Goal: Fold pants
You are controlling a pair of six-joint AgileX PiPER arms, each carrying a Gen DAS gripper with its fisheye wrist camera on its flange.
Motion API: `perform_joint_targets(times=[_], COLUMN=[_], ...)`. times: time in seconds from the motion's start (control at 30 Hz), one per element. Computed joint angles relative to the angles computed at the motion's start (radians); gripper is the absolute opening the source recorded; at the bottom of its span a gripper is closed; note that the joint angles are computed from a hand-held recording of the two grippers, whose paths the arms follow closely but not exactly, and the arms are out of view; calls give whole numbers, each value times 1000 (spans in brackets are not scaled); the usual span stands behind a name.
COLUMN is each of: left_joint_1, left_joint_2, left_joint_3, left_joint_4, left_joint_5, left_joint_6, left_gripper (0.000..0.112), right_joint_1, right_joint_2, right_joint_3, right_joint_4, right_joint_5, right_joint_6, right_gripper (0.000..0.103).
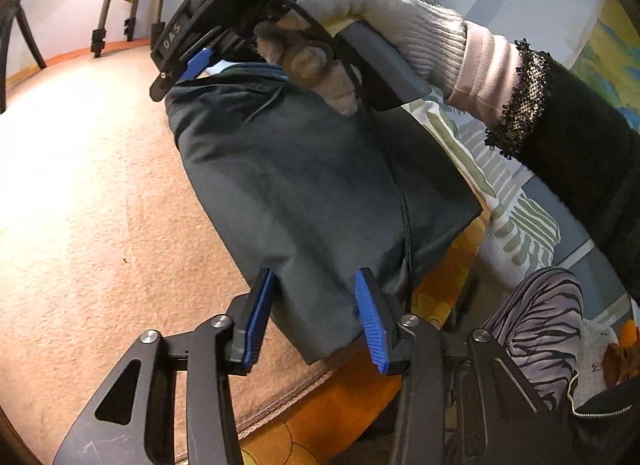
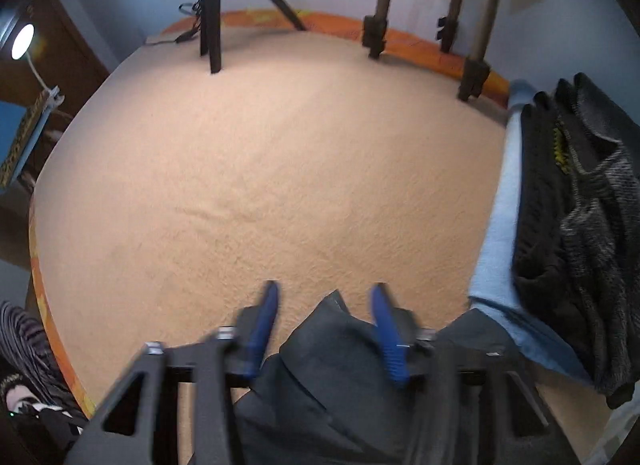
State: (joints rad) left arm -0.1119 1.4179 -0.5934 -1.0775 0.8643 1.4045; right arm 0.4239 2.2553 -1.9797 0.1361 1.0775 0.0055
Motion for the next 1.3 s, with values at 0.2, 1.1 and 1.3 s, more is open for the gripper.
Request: perform_joint_targets(times=[0.2, 1.1, 1.3], left_joint_1=[-34, 1, -51], left_joint_2=[-7, 236, 332], left_joint_3=[30, -336, -385], left_joint_4=[-12, 49, 61], left_joint_5=[-28, 3, -21], left_joint_6=[42, -294, -355], left_gripper=[32, 63, 64], right_joint_1=[24, -301, -516], right_joint_2=[-3, -1115, -1093], right_joint_3=[42, 1198, 1350], right_joint_4=[-90, 43, 351], right_joint_5=[-54, -466, -445], right_joint_6=[68, 181, -128], right_gripper=[0, 103, 103])
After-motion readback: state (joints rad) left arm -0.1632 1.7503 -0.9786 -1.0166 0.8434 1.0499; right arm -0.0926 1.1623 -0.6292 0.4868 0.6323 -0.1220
